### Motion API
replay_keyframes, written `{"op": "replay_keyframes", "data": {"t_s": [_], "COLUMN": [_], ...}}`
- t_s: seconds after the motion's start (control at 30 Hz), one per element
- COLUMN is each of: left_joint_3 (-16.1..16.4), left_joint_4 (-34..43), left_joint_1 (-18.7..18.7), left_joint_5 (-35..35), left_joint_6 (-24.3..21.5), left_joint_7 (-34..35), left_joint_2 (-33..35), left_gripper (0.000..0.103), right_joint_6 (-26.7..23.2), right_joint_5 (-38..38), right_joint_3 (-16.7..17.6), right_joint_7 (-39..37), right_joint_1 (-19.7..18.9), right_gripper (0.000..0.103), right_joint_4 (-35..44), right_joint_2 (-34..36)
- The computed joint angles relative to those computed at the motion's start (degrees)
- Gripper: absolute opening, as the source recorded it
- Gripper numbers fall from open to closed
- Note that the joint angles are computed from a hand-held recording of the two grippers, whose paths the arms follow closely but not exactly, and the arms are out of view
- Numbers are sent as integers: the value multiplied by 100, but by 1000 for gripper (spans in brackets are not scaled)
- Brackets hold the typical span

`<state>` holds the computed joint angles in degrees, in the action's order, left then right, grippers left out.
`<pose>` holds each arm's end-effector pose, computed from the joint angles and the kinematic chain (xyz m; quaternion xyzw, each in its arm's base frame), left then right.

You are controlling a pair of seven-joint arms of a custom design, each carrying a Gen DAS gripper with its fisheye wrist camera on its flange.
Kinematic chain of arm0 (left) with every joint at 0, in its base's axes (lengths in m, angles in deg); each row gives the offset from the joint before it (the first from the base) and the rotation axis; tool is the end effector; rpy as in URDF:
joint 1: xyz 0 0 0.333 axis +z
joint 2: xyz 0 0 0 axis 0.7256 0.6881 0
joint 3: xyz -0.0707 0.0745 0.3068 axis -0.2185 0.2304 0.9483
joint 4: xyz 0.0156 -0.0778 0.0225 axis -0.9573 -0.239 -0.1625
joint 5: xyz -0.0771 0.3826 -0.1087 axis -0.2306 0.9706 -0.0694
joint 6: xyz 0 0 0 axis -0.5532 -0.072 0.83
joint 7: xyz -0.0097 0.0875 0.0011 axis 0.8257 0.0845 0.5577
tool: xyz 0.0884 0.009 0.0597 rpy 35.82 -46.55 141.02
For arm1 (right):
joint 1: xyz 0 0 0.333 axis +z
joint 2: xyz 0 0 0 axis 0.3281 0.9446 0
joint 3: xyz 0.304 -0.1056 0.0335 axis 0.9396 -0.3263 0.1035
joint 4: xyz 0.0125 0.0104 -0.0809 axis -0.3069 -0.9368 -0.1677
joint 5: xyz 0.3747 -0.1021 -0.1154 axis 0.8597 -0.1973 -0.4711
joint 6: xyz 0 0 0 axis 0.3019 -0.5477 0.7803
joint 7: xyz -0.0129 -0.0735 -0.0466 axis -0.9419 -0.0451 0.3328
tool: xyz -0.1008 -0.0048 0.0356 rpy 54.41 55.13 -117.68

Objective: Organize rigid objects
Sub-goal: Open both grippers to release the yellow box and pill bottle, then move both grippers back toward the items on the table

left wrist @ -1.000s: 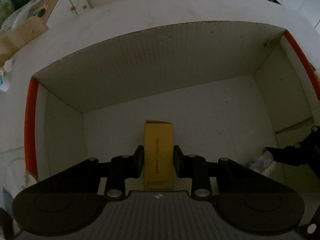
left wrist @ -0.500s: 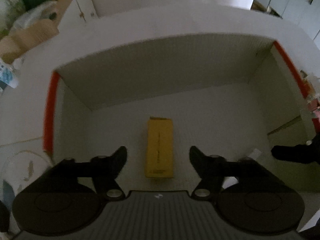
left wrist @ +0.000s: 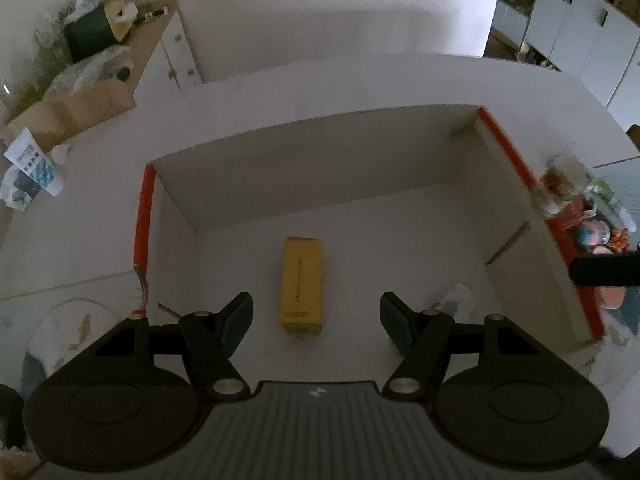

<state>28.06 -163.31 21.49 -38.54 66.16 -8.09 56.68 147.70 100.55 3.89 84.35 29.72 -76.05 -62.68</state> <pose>0.6762 -0.3563 0.3238 -0.6292 0.7341 -0.1694 0.1912 0.6284 0.2397 0.3564 -0.8196 0.4792 -0.0947 0.2994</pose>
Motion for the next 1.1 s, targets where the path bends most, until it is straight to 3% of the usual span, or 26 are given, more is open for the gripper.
{"op": "replay_keyframes", "data": {"t_s": [0.2,0.43,0.63,0.8,0.9,1.1], "left_joint_3": [88,214,278,343,337,200], "left_joint_4": [-537,-953,-977,-797,-626,-106], "left_joint_1": [-256,-567,-856,-1177,-1354,-1551], "left_joint_5": [320,928,1623,2449,2942,3309], "left_joint_6": [307,610,658,576,540,506], "left_joint_7": [-574,-1626,-2636,-3512,-3998,-4324], "left_joint_2": [-442,-836,-950,-878,-771,-361], "left_gripper": [71,73,79,79,85,85], "right_joint_6": [162,-61,-462,-864,-1021,-1205], "right_joint_5": [1275,2881,4036,4749,5206,5931], "right_joint_3": [529,571,220,-276,-605,-1254], "right_joint_7": [-1098,-2641,-3929,-4727,-5274,-6414], "right_joint_1": [-556,-792,-851,-845,-822,-719], "right_gripper": [100,102,102,103,103,103], "right_joint_4": [-447,-843,-1175,-1456,-1614,-1867], "right_joint_2": [-431,-943,-1374,-1661,-1806,-1981]}}
